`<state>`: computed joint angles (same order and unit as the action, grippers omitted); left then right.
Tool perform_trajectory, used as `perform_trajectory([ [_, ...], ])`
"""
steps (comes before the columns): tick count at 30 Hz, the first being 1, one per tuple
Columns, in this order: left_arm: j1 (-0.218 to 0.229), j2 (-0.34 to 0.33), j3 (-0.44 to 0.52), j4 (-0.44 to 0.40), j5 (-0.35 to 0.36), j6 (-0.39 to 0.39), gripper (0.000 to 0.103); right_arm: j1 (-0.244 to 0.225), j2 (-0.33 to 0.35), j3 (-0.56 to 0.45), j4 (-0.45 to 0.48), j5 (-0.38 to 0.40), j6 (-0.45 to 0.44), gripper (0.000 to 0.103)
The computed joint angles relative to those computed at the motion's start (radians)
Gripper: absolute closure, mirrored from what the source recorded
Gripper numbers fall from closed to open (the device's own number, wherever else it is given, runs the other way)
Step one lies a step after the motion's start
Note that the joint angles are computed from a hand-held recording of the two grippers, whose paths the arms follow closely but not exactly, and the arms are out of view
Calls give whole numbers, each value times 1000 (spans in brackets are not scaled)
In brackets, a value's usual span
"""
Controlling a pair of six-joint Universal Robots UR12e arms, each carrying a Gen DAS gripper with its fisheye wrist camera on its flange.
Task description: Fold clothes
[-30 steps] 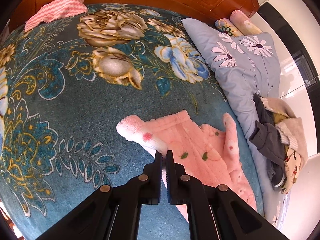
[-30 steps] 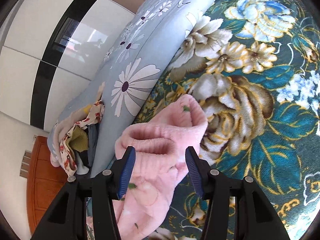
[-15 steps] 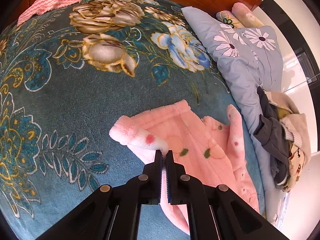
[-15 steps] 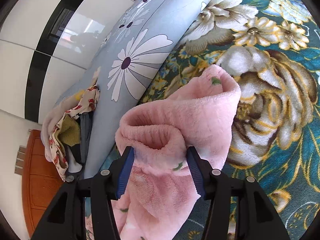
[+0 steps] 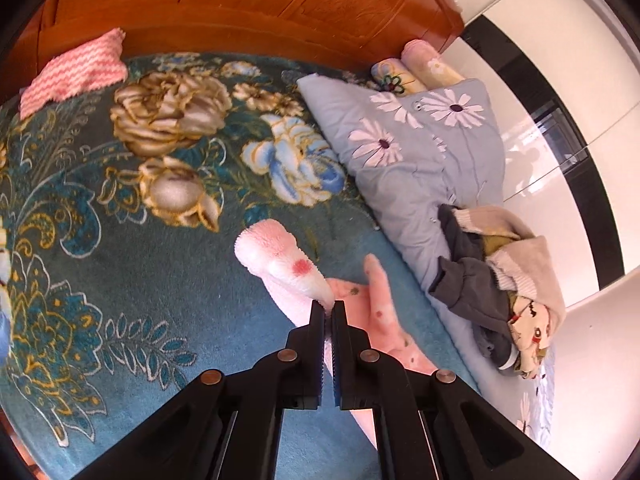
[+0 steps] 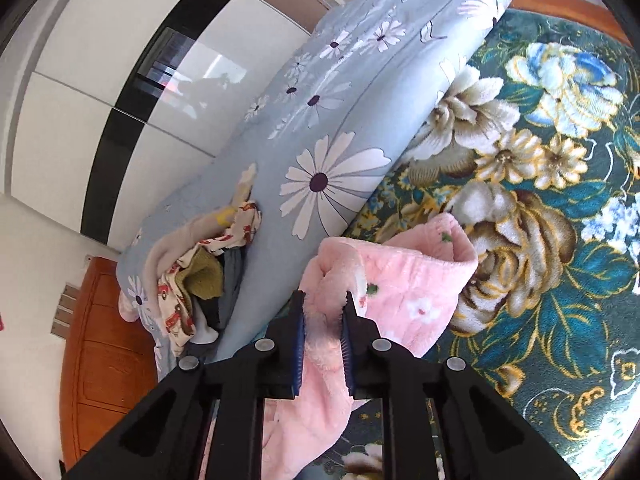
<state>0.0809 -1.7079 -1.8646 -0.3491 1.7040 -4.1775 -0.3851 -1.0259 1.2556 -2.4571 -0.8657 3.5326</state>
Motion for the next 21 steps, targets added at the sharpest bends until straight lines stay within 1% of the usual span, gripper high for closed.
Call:
perform_trajectory([
  [2,-3,25,-25,9,27,21,100,-25,-37,56,-47,25,-17,87],
  [4,-3,42,-49,-63,34,29,100,-49,-78,131,-61,15,-56,87],
  [5,-2,46,-63,-107,30,19,100,-58,-96,170,-40,-4,-81,87],
  [6,0,49,-76,-151,26,9,100,-65,-110,202,8,-31,-106,87],
  [7,1,52,-96,-182,12,-23,100,-70,-120,231,61,-67,-118,87],
  [9,4,61,-155,-169,-27,-125,100,-83,-136,294,102,-112,-80,87],
  [11,3,69,-201,-139,-47,-201,100,-99,-149,345,92,-118,-21,87],
  [13,1,75,-223,-117,-50,-227,100,-112,-157,374,70,-108,19,87],
  [14,1,77,-227,-107,-46,-226,100,-114,-159,375,66,-105,20,87],
  [17,-2,82,-218,-77,-23,-184,100,-113,-162,354,67,-102,-20,87],
  [21,-10,87,-210,-43,10,-133,100,-118,-179,356,36,-96,-65,88],
])
